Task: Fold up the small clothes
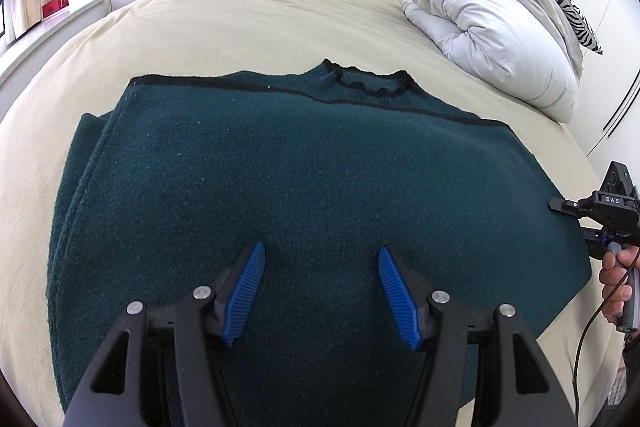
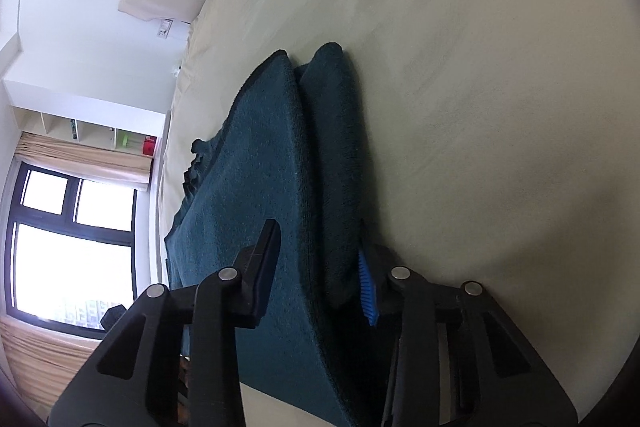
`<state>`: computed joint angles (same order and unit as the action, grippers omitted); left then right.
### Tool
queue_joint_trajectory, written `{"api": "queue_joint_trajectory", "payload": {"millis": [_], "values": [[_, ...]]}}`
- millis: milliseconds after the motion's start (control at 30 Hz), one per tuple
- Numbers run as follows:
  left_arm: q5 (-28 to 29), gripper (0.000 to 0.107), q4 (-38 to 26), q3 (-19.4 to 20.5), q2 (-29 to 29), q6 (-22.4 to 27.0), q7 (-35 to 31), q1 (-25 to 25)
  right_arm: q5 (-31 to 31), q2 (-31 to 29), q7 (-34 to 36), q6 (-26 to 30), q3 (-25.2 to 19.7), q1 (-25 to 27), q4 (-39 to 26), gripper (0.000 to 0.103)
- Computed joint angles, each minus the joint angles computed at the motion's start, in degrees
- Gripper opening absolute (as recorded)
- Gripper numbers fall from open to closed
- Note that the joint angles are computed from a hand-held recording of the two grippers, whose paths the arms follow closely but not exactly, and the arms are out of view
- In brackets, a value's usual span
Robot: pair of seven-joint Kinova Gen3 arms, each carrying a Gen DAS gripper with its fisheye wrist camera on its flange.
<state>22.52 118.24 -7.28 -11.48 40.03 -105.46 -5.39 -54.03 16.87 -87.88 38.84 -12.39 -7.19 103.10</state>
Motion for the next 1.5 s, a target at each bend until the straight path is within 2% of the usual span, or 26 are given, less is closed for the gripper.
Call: {"api": "queue_joint_trajectory", "payload": {"millis": [167, 233, 300, 400, 567, 700, 833, 967, 1033, 1133, 1267, 1300, 1367, 1433, 1500], "values": [[-0.69, 0.063, 0.15, 0.42, -0.09, -0.53, 0.32, -0.11, 10.10, 0.88, -8.95, -1.72, -7.02, 3.55, -2.29, 0.018], [-1.29, 0.063, 0.63, 0.73, -0.35, -1.31, 0.61, 0.03, 14.76, 0.62, -13.25, -2.20, -7.99, 2.97, -3.25, 0.017], [-1.01, 0.063, 0.96, 0.31, -0.50, -1.72, 0.27, 0.33, 19.42, 0.36, -17.55, -2.01, -7.57, 1.22, -4.49, 0.016], [-0.88, 0.063, 1.15, 0.34, -0.57, -1.99, 0.51, 0.63, 26.41, -0.18, -23.13, -0.69, -4.17, -4.12, -6.76, 0.015], [1.41, 0.063, 1.69, -1.34, -0.73, -2.24, -2.08, 1.36, 35.23, -0.07, -30.57, 4.11, 4.39, -14.63, -11.71, 0.015], [3.97, 0.063, 1.79, -2.61, -0.36, -1.87, -5.31, 1.38, 44.37, 0.71, -37.67, 8.42, 5.53, -19.03, -15.96, 0.014], [6.67, 0.062, 2.18, -3.40, -0.26, -1.66, -8.11, 0.89, 51.46, 1.62, -43.35, 12.59, 4.64, -21.65, -20.41, 0.014], [12.59, 0.061, 2.57, -0.47, 0.03, 0.24, -13.95, -5.31, 60.56, 4.25, -48.85, 20.52, -2.20, -21.29, -28.69, 0.014], [16.95, 0.062, 2.51, -2.59, 0.65, 2.40, -18.61, -5.94, 64.48, 5.72, -49.12, 24.69, -2.87, -24.71, -34.00, 0.014], [23.94, 0.061, 2.04, -10.56, 1.46, 9.39, -23.64, -5.06, 68.27, 8.21, -47.11, 27.36, -1.95, -32.19, -41.97, 0.014], [32.61, 0.059, 2.85, -20.28, 2.84, 18.71, -27.51, -8.16, 68.48, 13.79, -38.61, 28.91, 1.39, -42.74, -52.58, 0.014], [33.34, 0.059, 2.28, -20.97, 3.78, 21.04, -28.26, -9.52, 67.30, 15.85, -36.28, 29.73, 3.30, -45.23, -55.24, 0.014], [34.88, 0.060, 1.13, -21.51, 6.04, 25.70, -28.74, -11.79, 66.71, 20.57, -33.22, 33.19, 3.94, -47.93, -60.55, 0.014], [35.45, 0.064, 0.16, -20.19, 7.14, 27.58, -28.31, -13.60, 67.77, 24.08, -33.88, 36.24, 0.63, -47.49, -63.87, 0.014], [35.84, 0.069, -0.82, -18.07, 7.90, 27.53, -27.43, -14.20, 70.18, 24.38, -35.31, 35.91, -1.09, -47.45, -63.08, 0.014]]}}
